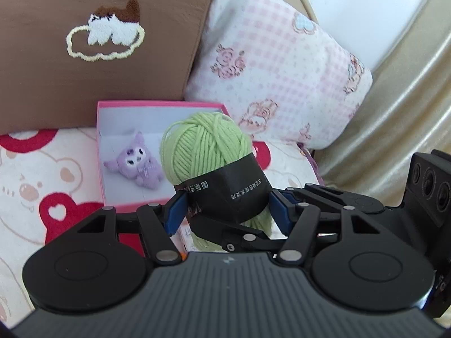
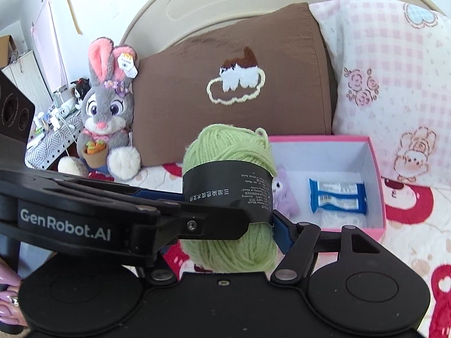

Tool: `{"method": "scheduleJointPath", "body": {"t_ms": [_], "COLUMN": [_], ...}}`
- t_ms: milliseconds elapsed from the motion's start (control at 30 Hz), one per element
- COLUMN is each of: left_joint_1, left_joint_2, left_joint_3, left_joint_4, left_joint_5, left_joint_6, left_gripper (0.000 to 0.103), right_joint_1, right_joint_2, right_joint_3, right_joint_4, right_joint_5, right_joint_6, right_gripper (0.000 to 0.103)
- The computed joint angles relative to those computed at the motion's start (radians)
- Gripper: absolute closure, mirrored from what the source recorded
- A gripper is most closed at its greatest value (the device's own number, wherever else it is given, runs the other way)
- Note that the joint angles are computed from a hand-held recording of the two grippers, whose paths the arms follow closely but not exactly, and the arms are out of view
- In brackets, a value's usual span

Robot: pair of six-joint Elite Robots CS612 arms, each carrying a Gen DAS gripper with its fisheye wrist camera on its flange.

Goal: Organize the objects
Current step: 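Lift the yarn ball with the left tool and carry it over the pink box, then lower the yarn ball into the pink box and open the left tool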

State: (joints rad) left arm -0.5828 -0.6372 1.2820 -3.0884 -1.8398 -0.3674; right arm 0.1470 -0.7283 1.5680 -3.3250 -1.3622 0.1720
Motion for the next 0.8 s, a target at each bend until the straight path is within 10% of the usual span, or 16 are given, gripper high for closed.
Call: {"method": "scheduleJointPath", "body": {"t_ms": [800], "left_joint_1": [0.045], "left_joint_2": [0.244], "left_joint_3": [-0.352], "left_joint_4": [0.216], "left_joint_5": [0.031], "left_joint_6": [-0.069], "left_gripper": [0.040], "right_joint_1": [-0.031], "right_joint_2": [0.258], "right_joint_3": [-0.293], "right_joint_4": [0.013], "right_joint_5": [0.096], "right_joint_6": [0.066], "right_gripper": [0.034]}}
